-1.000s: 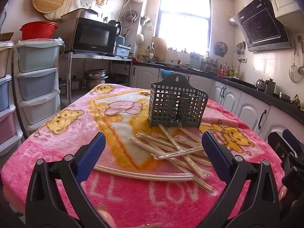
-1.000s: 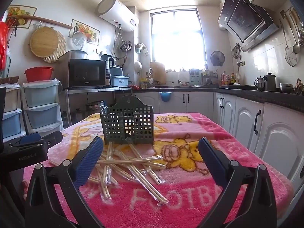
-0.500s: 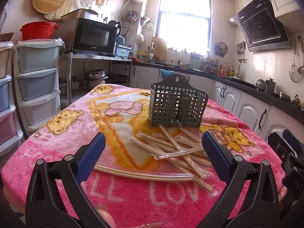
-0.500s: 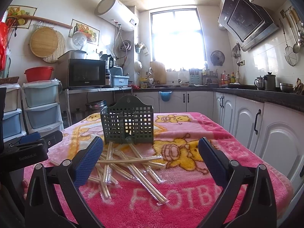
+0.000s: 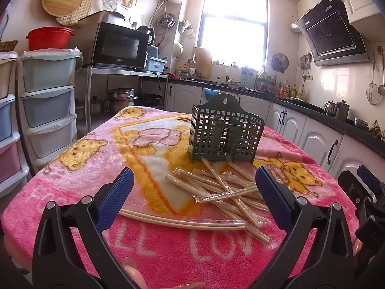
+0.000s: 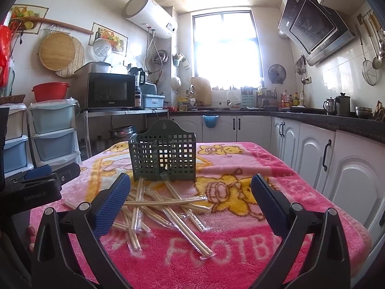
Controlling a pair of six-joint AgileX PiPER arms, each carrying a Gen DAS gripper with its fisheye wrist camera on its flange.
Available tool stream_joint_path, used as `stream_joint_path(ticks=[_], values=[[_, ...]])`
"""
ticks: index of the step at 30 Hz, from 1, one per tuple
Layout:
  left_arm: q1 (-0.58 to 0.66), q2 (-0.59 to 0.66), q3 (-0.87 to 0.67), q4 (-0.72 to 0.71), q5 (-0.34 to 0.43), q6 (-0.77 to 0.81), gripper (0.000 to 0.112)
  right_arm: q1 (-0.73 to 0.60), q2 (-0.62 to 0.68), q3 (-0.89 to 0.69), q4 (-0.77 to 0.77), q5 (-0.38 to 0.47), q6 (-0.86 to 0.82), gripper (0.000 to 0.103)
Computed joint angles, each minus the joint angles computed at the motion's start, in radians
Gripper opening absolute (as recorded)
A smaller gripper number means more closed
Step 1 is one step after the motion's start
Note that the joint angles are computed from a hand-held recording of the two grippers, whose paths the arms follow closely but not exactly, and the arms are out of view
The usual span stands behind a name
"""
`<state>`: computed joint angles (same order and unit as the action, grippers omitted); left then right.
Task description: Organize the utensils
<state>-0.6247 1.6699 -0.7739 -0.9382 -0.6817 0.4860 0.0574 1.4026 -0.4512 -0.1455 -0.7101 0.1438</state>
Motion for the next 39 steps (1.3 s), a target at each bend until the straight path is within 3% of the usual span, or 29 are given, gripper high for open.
stream_joint_path(ticks=[14,20,33,39], values=[[0.001,0.001,0.001,0.003,-0.003,-0.005,0.093,0.005,0.0,0.002,0.008,0.003,-0.007,0.097],[0.03,-0.006,0.004,0.035,0.015,-0.041,0.093,0.01,0.02,-0.029,-0.032,0.043,0.015,0.097],[0.184,-0.031,-0.03,0.083,0.155,-0.088,0.093,0.009,0.079,-0.187,-0.241,0.196,0.112,0.097],[0.272,-0.034,-0.079,0.217,0.269,-0.183,0.093,-0.019,0.125,-0.309,-0.476,0.285,0.337,0.097]])
